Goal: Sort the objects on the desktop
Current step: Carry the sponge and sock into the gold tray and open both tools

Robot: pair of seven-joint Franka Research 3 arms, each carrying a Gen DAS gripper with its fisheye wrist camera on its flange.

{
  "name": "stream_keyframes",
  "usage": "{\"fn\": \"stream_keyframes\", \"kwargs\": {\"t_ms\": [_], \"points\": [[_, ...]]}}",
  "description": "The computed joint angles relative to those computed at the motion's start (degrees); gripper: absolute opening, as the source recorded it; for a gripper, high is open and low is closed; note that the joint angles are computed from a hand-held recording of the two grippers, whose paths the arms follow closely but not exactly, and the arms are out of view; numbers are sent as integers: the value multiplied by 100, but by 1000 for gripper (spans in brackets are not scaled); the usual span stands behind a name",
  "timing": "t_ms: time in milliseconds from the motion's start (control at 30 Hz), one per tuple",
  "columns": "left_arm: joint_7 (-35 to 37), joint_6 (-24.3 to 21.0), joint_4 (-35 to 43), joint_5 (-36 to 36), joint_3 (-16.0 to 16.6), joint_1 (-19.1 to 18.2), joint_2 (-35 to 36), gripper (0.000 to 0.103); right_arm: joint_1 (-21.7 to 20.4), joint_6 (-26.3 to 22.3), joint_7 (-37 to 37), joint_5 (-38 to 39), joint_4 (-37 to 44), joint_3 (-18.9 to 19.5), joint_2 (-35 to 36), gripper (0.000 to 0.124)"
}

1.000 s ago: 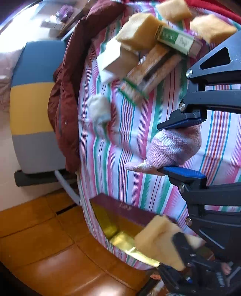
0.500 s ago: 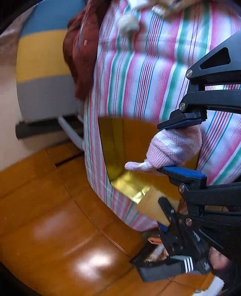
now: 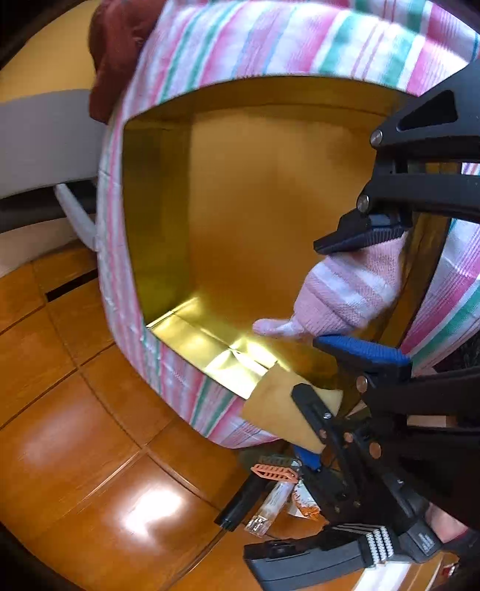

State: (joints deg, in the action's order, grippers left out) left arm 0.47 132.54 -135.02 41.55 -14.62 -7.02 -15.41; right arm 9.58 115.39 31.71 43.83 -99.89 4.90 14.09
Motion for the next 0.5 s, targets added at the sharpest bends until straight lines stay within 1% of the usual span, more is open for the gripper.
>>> {"fn": "stream_keyframes", "kwargs": {"t_ms": [33, 67, 133, 200, 267, 367, 500], "points": [[-5, -49, -3, -25, -3, -4, -2, 58, -6, -70, -19, -17, -4, 3, 12, 54], [-37, 16, -56, -24, 13, -1, -33, 59, 1, -75, -24, -40, -4, 3, 29, 60], [-62, 63, -82, -49, 12, -4, -37, 61, 24, -34, -17, -81, -37, 8, 23, 61], [-53, 63, -95, -57, 13, 0, -46, 62, 18, -117, 12, -116, -14, 2, 45, 63], [-67, 73, -106, -68, 2, -9, -64, 62, 8, -179, 34, -141, -14, -5, 61, 69], [-100, 164, -166, -85, 1, -8, -127, 62, -15, -218, 61, -143, -56, -20, 48, 70], [-108, 244, -172, -54, -12, 11, -147, 62, -1, -92, 56, -210, -148, -40, -30, 70]]}}
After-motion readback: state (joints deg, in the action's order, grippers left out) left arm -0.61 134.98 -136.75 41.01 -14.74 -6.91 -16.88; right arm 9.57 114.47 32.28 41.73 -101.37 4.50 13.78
